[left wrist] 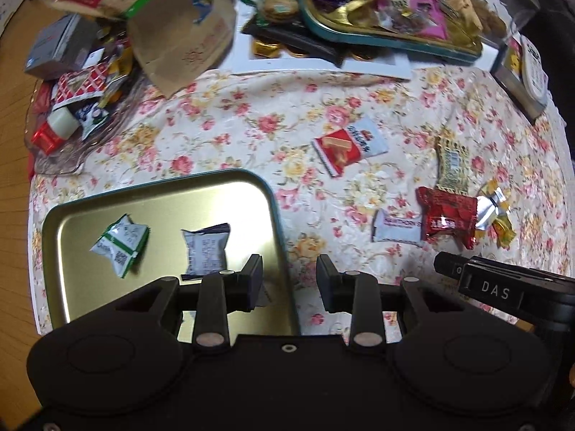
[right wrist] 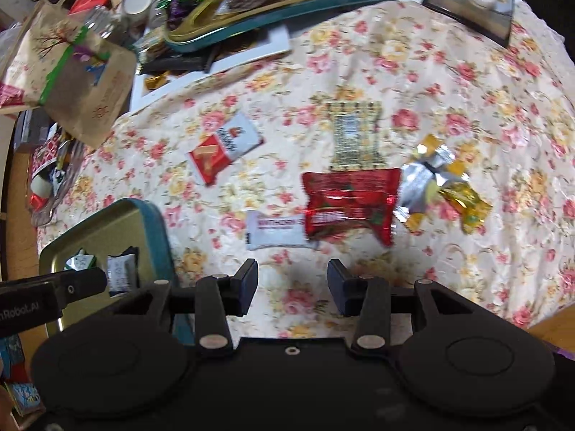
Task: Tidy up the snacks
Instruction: 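Move both open tools back over the scattered candies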
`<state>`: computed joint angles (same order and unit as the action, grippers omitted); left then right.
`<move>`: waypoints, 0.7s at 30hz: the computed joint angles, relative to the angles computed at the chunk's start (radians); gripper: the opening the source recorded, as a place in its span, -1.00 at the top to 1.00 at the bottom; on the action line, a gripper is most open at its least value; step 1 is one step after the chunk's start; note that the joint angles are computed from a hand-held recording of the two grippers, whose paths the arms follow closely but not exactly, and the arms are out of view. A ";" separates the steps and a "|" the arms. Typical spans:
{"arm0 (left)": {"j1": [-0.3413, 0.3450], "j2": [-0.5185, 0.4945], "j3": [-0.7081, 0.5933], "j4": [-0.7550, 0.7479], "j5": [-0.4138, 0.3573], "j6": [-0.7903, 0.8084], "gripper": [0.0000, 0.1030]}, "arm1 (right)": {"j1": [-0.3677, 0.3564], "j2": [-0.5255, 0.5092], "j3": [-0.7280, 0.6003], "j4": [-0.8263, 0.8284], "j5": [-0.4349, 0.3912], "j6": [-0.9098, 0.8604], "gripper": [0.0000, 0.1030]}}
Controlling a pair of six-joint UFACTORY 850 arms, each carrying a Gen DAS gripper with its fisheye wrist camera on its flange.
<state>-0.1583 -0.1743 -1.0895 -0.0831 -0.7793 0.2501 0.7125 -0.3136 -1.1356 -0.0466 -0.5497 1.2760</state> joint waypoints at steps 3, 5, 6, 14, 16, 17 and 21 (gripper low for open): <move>-0.032 0.000 0.003 0.006 0.000 0.002 0.17 | -0.015 0.029 0.045 0.018 0.004 0.005 0.11; -0.050 -0.002 0.002 0.009 -0.002 -0.001 0.17 | -0.027 0.050 0.076 0.027 0.010 0.011 0.11; -0.058 -0.004 0.001 0.009 -0.002 -0.004 0.17 | -0.031 0.058 0.088 0.025 0.011 0.018 0.11; -0.097 -0.034 -0.020 0.006 -0.017 -0.034 0.17 | -0.081 0.149 0.212 -0.001 0.040 0.110 0.12; -0.102 -0.042 -0.026 0.006 -0.024 -0.047 0.17 | -0.095 0.166 0.238 -0.004 0.043 0.136 0.12; -0.104 -0.047 -0.030 0.003 -0.028 -0.051 0.17 | -0.102 0.174 0.252 -0.002 0.046 0.145 0.12; -0.114 -0.063 -0.046 -0.003 -0.040 -0.073 0.17 | -0.131 0.196 0.293 0.020 0.058 0.180 0.12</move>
